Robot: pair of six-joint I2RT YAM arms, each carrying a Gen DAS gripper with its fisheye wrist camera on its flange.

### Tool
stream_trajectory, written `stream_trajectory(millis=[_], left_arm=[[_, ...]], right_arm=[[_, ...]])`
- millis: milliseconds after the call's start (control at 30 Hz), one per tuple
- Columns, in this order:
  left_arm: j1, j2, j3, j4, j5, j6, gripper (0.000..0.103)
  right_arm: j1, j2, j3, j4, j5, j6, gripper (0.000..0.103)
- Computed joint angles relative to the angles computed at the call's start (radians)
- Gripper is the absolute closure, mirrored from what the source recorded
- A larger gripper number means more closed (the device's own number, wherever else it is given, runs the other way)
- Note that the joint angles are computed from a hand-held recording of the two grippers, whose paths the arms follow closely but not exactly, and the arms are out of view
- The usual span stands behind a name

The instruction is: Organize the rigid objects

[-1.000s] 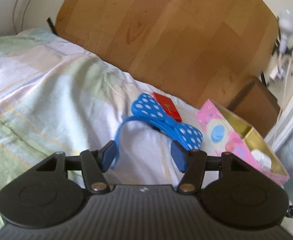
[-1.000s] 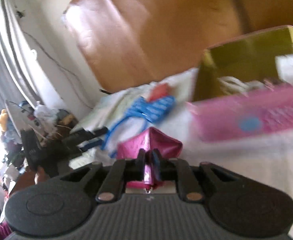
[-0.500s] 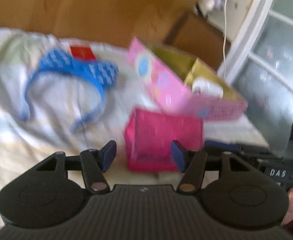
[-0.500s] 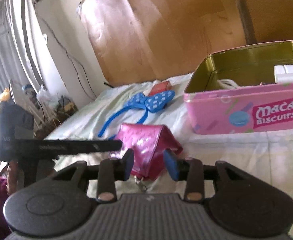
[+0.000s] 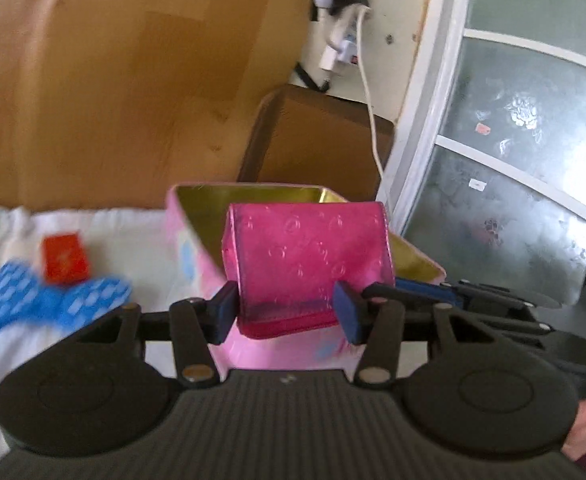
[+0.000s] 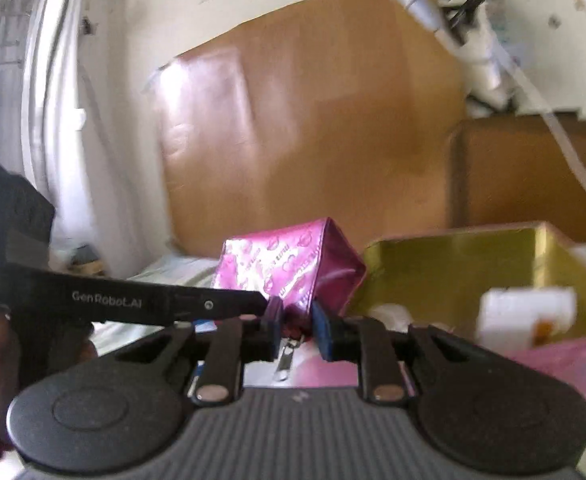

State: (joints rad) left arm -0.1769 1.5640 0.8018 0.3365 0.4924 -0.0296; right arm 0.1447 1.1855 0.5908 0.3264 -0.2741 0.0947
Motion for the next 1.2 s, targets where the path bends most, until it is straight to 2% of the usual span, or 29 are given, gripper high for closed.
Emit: stream_trajectory(millis=[133, 300, 433, 467, 533, 567, 600, 733, 933, 1100, 1200], left_arm=[[-0.096, 0.181, 0.197, -0.052, -0.099, 0.006, 0.049], [-0.148, 0.358, 0.423, -0.187, -0.207, 0.017, 0.050], [-0.195, 0.444, 0.552, -0.265, -0.365, 0.016, 0.048], [-0.203, 0.456, 0.569, -0.275, -0.388, 0.014, 0.043], [-0.207, 0.474, 0.585, -0.275, -0.394, -0.005, 0.038], [-0.209, 0.471, 0.571, -0.260, -0.406, -0.016, 0.038], [-0.214, 0.465, 0.555, -0.245, -0.423, -0.022, 0.038], [-0.232, 0.395, 0.454, -0.166, -0.468, -0.033, 0.038], [-0.179, 0.144, 0.160, -0.032, -0.394, -0.067, 0.038], [0.007, -0.073, -0.108, -0.008, -0.276, -0.088, 0.038], [0.177, -0.104, -0.233, 0.069, -0.237, -0.050, 0.038]], right_arm=[[-0.083, 0.189, 0.104, 0.033, -0.014, 0.016, 0.085], [-0.144, 0.411, 0.290, -0.040, -0.030, 0.023, 0.085], [-0.103, 0.504, 0.372, -0.060, 0.127, -0.010, 0.083], [-0.090, 0.525, 0.383, -0.051, 0.183, -0.008, 0.082], [-0.054, 0.558, 0.360, 0.050, 0.352, -0.031, 0.080], [-0.038, 0.574, 0.337, 0.115, 0.427, -0.045, 0.077], [-0.035, 0.580, 0.325, 0.141, 0.453, -0.043, 0.070], [-0.039, 0.519, 0.262, 0.195, 0.446, -0.008, 0.070], [0.005, 0.349, 0.102, 0.284, 0.431, 0.038, 0.068], [0.113, 0.247, 0.037, 0.266, 0.389, 0.044, 0.068], [0.236, 0.252, 0.063, 0.241, 0.364, -0.007, 0.068]])
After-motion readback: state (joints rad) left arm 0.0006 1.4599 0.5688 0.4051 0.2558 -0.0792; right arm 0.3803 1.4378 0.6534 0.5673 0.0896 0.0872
